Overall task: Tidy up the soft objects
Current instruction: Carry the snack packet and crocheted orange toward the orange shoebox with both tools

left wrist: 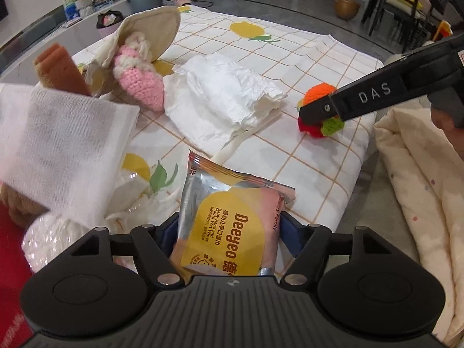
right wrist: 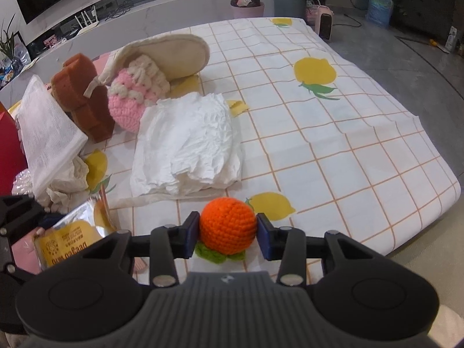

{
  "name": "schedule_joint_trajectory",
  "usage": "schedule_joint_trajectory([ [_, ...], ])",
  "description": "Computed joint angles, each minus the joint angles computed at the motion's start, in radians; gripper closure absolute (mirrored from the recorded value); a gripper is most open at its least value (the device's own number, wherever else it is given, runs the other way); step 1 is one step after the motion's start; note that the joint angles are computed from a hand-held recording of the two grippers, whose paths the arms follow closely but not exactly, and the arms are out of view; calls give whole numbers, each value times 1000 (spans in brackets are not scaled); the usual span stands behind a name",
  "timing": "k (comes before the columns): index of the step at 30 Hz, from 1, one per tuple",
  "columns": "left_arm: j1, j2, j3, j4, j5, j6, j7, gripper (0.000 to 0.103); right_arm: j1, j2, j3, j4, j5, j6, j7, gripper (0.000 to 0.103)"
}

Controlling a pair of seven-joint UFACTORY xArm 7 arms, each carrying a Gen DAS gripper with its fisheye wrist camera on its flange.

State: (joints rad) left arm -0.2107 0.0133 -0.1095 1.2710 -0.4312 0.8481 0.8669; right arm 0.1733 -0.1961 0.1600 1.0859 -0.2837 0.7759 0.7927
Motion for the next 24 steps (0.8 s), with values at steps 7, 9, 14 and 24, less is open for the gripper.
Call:
schedule_joint_trajectory([
  [7,2,-71,11,-37,-6,7,-63,26,-5,-32,5,-7,-10,-6,19,62],
  [9,-1,-100,18,-49,-15,5,-56,27,-5,-43,9,-12,-9,-11,20,62],
  [14,-6,-165,40,-66,-47,13,-70,30,-6,-71,26,-14,-21,-3,35,62],
  [24,2,-256,93,-46,-36,41,-101,32,-17,-157,49,-54,-16,-26,85,62],
])
